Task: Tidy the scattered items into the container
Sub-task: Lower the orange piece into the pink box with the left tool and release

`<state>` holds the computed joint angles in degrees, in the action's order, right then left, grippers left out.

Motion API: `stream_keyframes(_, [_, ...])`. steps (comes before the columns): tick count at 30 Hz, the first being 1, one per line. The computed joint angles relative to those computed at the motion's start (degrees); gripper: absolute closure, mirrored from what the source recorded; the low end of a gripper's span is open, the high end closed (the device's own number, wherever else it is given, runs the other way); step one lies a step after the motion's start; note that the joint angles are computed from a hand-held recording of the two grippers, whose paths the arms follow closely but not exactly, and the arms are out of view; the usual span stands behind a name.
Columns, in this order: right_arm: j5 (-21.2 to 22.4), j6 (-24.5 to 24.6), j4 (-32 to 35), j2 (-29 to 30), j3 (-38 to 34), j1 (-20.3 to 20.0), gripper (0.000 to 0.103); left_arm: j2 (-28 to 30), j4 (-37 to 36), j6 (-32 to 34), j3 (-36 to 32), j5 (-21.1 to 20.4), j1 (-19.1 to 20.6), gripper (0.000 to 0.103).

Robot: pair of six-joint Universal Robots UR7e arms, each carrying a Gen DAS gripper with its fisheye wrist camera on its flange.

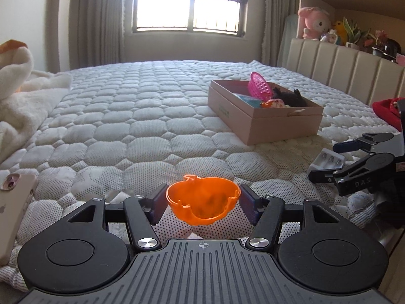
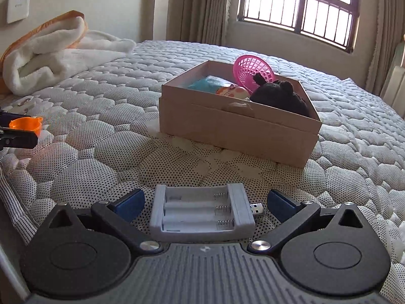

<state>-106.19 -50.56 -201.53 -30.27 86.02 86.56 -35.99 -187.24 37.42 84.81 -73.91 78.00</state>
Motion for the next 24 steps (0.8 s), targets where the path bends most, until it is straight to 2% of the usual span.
stream_keyframes(2, [-1.7,2.0,3.2,-0.2,-1.3,0.2,0.000,-0.3,1.1,-1.2,-0.1,-0.5,0.4,0.038])
stream_keyframes(4, [-1.4,4.2,4.9,-0.9,-1.1,0.0,0.002,-0.5,1.3,-1.6,0.1,-0.6,0.6,0.038])
stream_keyframes(6, [-1.4,6.3,6.5,-1.7,-0.8,-0.1,0.011,-0.5,1.7,-1.9,0.1,-0.5,0.7,0.038])
stream_keyframes(7, [-1.6,7.4,7.2,-2.1,-0.6,-0.1,0.011,-0.6,1.8,-2.0,0.2,-0.4,0.7,0.038])
stream_keyframes(11, [-2.3,7.6,4.5,-3.6,2.2,0.5,0.011,-1.0,2.5,-2.6,0.6,-0.8,0.2,0.038])
stream_keyframes(15, [0.6,7.1,0.7,-7.5,7.8,1.1,0.011,0.1,3.0,-1.3,-1.1,-1.7,-1.4,0.038])
stream_keyframes(18, [3.7,6.2,-2.5,-10.6,12.2,1.2,0.011,2.4,4.3,0.2,-4.8,-2.8,-2.6,0.038])
stream_keyframes(24, [9.2,5.4,-9.5,-13.7,16.7,0.1,0.011,11.1,9.3,2.9,-18.8,-3.8,-5.1,0.038])
